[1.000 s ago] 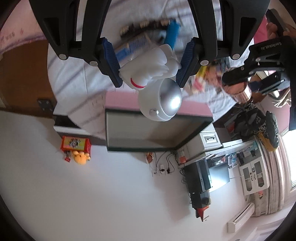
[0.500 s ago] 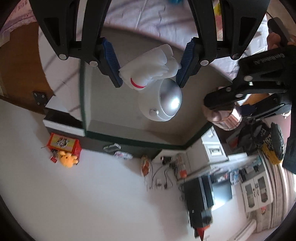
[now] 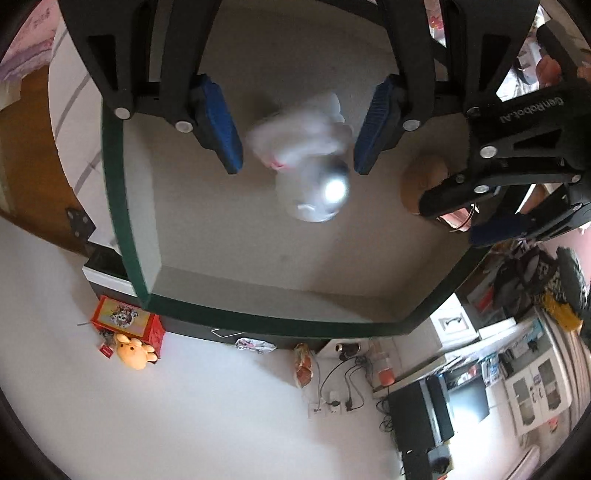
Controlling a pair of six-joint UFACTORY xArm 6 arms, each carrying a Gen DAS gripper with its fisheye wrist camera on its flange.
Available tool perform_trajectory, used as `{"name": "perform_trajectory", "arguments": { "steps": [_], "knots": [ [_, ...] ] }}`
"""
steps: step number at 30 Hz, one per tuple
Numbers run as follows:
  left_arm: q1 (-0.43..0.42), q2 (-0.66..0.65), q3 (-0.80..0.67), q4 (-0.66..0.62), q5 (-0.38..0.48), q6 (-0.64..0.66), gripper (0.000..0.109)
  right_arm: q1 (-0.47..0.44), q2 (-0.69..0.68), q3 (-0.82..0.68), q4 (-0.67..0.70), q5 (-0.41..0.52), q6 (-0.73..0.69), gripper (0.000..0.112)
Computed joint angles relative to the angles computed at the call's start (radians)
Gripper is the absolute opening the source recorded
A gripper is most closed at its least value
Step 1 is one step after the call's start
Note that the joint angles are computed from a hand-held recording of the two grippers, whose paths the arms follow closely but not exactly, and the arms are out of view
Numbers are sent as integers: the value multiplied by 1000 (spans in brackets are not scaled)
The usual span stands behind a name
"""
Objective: Organize rigid objects
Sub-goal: 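Lower the canister into the pink box and open the left tool while the right tool releases the astronaut, then withdraw both tools from the box back over the bed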
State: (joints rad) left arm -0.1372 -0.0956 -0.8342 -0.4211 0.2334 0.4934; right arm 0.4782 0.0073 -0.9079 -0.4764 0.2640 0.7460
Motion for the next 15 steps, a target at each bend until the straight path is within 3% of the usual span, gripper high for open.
{"name": "perform_trajectory", "arguments": {
  "steps": [1, 2, 4, 6, 7, 10, 15],
  "knots": [
    [5, -29, 24, 1, -6, -16, 85, -3, -9, 3, -27, 0, 32, 79],
    [7, -56, 38, -38, -2, 11, 86, -4, -37, 23, -87, 2, 89, 80],
    [4, -127, 93, -92, -34, 61, 97, 4, -68, 34, -125, 15, 123, 80],
    [4, -209, 170, -9, -114, -6, 103, 9, -131, 74, -199, 8, 200, 80],
    [0, -280, 229, -2, -155, -12, 103, 16, -155, 85, -221, 16, 225, 80],
    [11, -431, 319, 27, -150, -43, 103, 52, -256, 131, -325, 45, 329, 82],
    [59, -699, 478, 250, -114, -224, 103, 162, -430, 202, -508, 155, 513, 88]
  ]
}}
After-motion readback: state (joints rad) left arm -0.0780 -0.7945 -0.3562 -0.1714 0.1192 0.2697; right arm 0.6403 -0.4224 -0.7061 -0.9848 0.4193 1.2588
